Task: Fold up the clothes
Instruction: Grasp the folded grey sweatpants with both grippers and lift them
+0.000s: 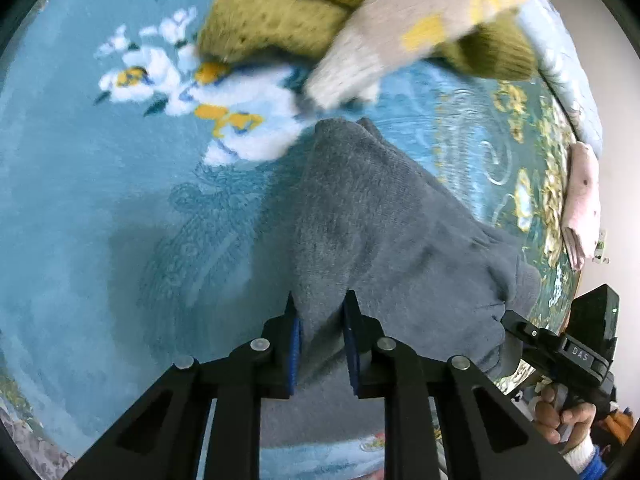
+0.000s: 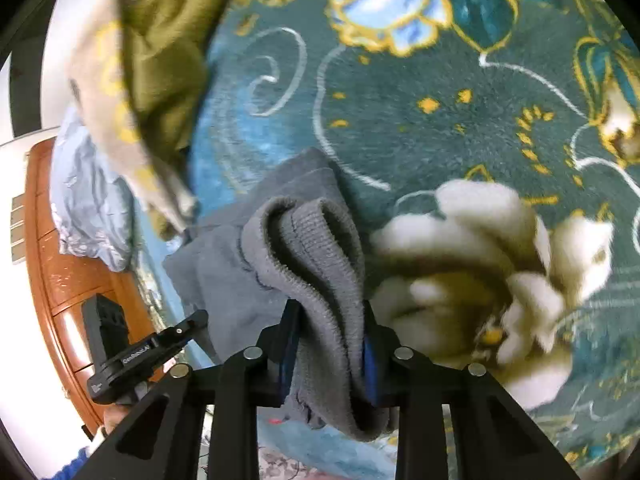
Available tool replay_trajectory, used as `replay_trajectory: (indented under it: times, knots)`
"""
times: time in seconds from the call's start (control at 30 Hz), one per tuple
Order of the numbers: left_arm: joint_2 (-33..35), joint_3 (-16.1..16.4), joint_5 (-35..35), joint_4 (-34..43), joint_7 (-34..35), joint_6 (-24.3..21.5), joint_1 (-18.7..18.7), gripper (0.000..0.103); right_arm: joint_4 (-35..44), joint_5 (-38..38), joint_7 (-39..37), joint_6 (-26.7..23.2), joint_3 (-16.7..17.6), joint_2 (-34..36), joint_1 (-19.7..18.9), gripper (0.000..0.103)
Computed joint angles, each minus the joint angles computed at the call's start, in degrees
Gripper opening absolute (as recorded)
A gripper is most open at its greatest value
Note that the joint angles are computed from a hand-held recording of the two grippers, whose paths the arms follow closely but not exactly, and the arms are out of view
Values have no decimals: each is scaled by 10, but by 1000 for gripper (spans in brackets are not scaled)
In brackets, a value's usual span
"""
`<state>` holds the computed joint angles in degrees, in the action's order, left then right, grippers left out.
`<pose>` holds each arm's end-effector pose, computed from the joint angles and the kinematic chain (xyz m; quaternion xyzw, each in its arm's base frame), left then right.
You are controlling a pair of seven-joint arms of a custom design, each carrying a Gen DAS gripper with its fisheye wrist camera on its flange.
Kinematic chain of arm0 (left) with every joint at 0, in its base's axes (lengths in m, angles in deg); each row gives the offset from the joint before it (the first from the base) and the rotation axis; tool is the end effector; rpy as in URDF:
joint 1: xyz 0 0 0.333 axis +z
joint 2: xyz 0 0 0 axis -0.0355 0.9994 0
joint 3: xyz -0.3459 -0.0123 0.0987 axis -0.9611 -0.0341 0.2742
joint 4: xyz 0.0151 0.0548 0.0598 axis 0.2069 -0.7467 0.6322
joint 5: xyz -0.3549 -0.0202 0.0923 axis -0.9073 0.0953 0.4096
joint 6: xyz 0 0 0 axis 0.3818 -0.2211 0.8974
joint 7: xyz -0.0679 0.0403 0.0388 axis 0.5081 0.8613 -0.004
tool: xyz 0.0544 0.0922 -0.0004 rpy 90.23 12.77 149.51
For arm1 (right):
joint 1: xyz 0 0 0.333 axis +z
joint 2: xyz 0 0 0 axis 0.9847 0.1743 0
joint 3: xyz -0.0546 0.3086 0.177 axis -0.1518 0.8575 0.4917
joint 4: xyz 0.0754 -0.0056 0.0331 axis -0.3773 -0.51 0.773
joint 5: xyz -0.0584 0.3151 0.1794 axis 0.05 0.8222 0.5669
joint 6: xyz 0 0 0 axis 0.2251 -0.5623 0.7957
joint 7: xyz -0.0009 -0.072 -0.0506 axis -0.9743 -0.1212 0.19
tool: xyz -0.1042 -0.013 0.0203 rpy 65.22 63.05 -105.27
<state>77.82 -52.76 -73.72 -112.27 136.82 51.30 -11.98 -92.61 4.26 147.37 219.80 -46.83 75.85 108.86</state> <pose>0.4713 -0.2190 0.4273 0.6273 -0.7239 0.1182 0.2617 0.4530 0.4434 0.4720 -0.6182 0.7177 0.2884 0.1396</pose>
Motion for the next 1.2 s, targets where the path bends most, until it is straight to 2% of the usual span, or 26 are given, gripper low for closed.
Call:
replay_trajectory:
  times: [0.07, 0.17, 0.33, 0.4, 0.5, 0.6, 0.7, 0.87, 1.07, 1.2]
  knots:
    - [-30, -5, -7, -16, -11, 6, -6, 19, 0, 1, 6, 7, 3, -11, 5, 27]
    - [-90, -28, -26, -40, -70, 30, -39, 18, -24, 13, 0, 17, 1, -46, 5, 27]
    - [-185, -13, -52, -98, -92, 40, -52, 18, -48, 31, -28, 3, -14, -102, 4, 27]
    - [-237, 7, -47, -122, -87, 20, -46, 18, -52, 36, -50, -11, -23, -123, 2, 27]
    - [-287, 10, -45, -131, -111, 2, -44, 18, -47, 31, -82, -39, -37, -144, 0, 27]
    - [-314, 6, -51, -130, -134, 5, -47, 18, -34, 23, -96, -70, -49, -156, -3, 27]
    - [-342, 11, -56, -127, -140, 7, -50, 18, -23, 18, -110, -76, -57, -169, -6, 27]
    - [-372, 17, -65, -109, -138, 17, -59, 18, -18, 11, -105, -57, -67, -206, -8, 27]
    - [-405, 27, -61, -72, -105, 13, -74, 18, -31, -5, -99, -15, -77, -263, -1, 27]
    - [-425, 34, -76, -53, -80, 8, -88, 18, -57, -29, -60, 8, -82, -321, 5, 27]
